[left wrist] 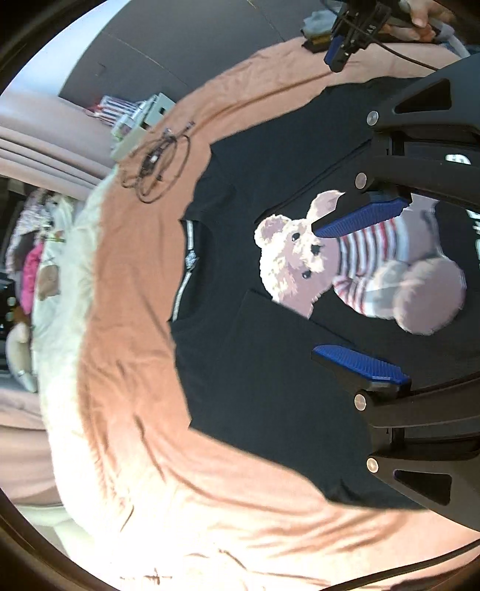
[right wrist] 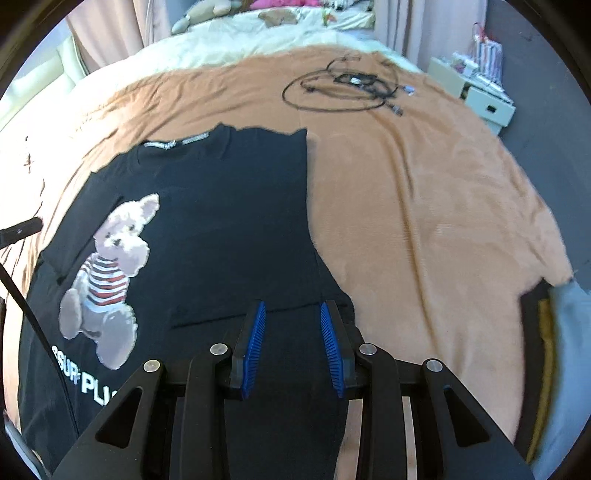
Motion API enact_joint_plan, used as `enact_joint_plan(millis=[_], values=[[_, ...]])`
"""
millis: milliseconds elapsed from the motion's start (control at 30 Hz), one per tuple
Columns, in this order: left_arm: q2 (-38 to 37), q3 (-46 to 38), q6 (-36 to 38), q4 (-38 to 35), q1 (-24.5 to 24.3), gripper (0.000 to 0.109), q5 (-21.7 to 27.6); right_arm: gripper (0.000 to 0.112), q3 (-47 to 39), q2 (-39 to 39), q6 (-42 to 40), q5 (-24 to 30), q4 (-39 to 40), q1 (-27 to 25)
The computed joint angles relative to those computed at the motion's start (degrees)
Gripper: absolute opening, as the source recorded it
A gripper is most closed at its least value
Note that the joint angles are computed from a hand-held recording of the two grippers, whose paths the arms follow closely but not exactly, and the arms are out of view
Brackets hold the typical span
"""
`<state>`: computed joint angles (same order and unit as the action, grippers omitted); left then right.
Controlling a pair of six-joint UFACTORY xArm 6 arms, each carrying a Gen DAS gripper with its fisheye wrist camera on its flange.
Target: Fold small clothes
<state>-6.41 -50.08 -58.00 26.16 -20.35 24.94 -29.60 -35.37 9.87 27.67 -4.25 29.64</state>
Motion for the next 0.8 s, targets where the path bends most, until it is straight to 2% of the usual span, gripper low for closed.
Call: enact_joint_plan(millis=[100,233,333,433,500,567,733,800], values=[[-7.8,4.7,-2.0,2.5,-0.9,0.064,2.0,0.029,3.6,-9.0,1.6,1.9,-0.8,1.9],[-17.3,10.4,-5.4,6.2,-1.9,0.075,3.6,0.029,7.3,-20.0,-1.4,5.6,2.7,4.1],[-24.5,14.4,-6.4,7.9,-2.9,0.076,5.5,0.029,9.0,-27.3,3.9,10.3,-3.4,6.6],[-30.8,16.6,-8.6,13.0,-5.8,0.079,11.2,0.029,9.5,-33.5,10.0,17.2,-6.8,10.6],[-34.5,18.4,-9.9,15.0,-7.2,0.089,13.0,0.038,9.0,-35.7,13.5,20.8,-9.6,13.7],[-38.8,20.3,-10.7,16.4,-8.7,0.094,15.3,0.077,9.0,-38.5,19.1,23.6,-14.9,18.7],[-49.2,24.5,-7.8,15.1,-13.6,0.096,21.9,0.086,9.2,-44.0,33.3,32.1,-25.6,32.6],[-53.5,26.1,-6.1,13.1,-15.8,0.096,24.4,0.092,9.2,-46.3,41.0,38.8,-31.3,41.9]])
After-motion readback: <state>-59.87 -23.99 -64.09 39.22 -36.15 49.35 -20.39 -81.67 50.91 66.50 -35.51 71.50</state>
